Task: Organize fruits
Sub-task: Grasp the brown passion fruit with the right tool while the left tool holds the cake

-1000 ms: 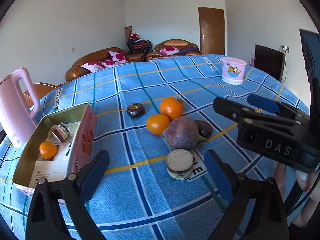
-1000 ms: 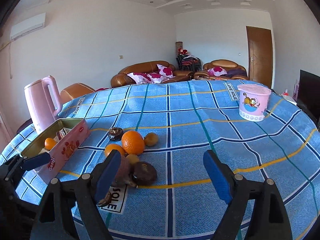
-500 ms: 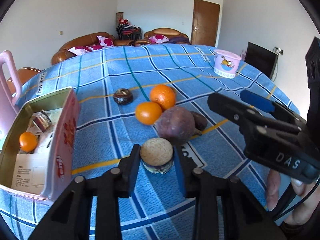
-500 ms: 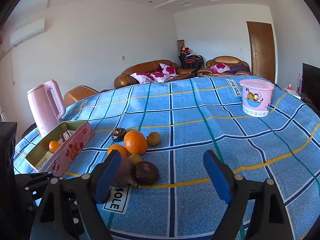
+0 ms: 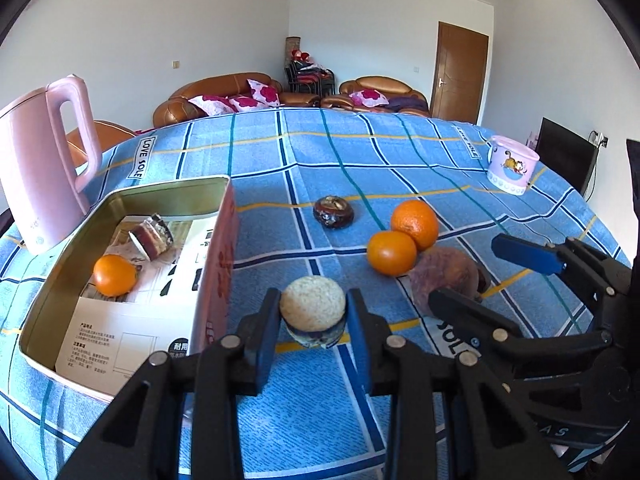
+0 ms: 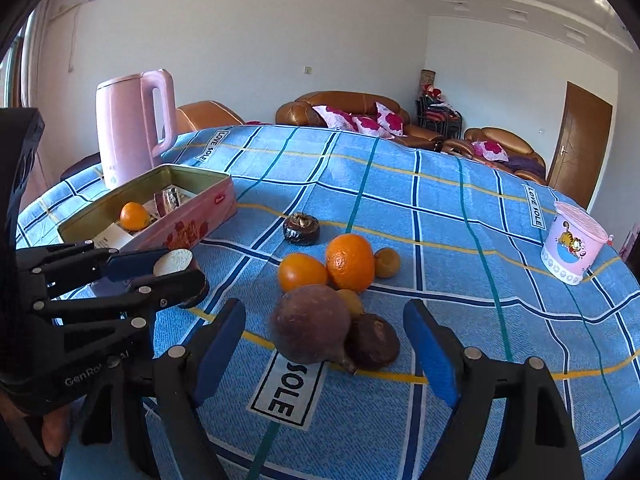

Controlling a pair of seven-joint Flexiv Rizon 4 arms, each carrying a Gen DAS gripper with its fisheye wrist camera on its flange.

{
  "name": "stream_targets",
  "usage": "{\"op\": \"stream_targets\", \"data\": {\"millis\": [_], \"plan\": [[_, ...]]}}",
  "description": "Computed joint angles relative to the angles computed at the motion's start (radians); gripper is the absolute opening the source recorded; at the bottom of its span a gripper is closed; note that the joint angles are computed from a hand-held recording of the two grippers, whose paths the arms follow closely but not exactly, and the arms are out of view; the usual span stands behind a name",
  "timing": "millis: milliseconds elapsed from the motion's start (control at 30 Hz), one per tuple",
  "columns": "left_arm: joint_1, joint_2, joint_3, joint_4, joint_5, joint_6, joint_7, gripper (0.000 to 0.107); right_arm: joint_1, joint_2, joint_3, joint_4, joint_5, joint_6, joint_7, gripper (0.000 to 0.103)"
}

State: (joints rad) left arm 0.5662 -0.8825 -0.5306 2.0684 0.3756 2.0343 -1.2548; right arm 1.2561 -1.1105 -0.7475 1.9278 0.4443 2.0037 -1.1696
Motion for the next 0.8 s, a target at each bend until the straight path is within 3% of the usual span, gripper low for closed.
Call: {"op": "stream_targets", "data": {"millis": [200,367,500,800], "plan": [[0.037,-0.015,-0.039,-0.001,-0.001,-0.026,-0.005,0.035,-0.065,0.055,0.065,-0.011,-0.08,-0.053,-0.008,0.069],[0.072,-0.032,-0.071,0.005,0.005,-0.022,0.001,0.035,-0.024,0.029,0.009,-0.009,-0.116,-0.112,0.034,0.064],[0.089,-0.044,-0.083,0.007,0.015,-0.003,-0.005,0.035,-0.014,0.021,0.002,0.01,-0.138,-0.063,0.041,0.05],[0.09,-0.049,-0.078,0.005,0.044,0.024,-0.018,0.035,-0.045,0.037,0.048,0.006,-0.086,0.009,-0.001,0.05]]}}
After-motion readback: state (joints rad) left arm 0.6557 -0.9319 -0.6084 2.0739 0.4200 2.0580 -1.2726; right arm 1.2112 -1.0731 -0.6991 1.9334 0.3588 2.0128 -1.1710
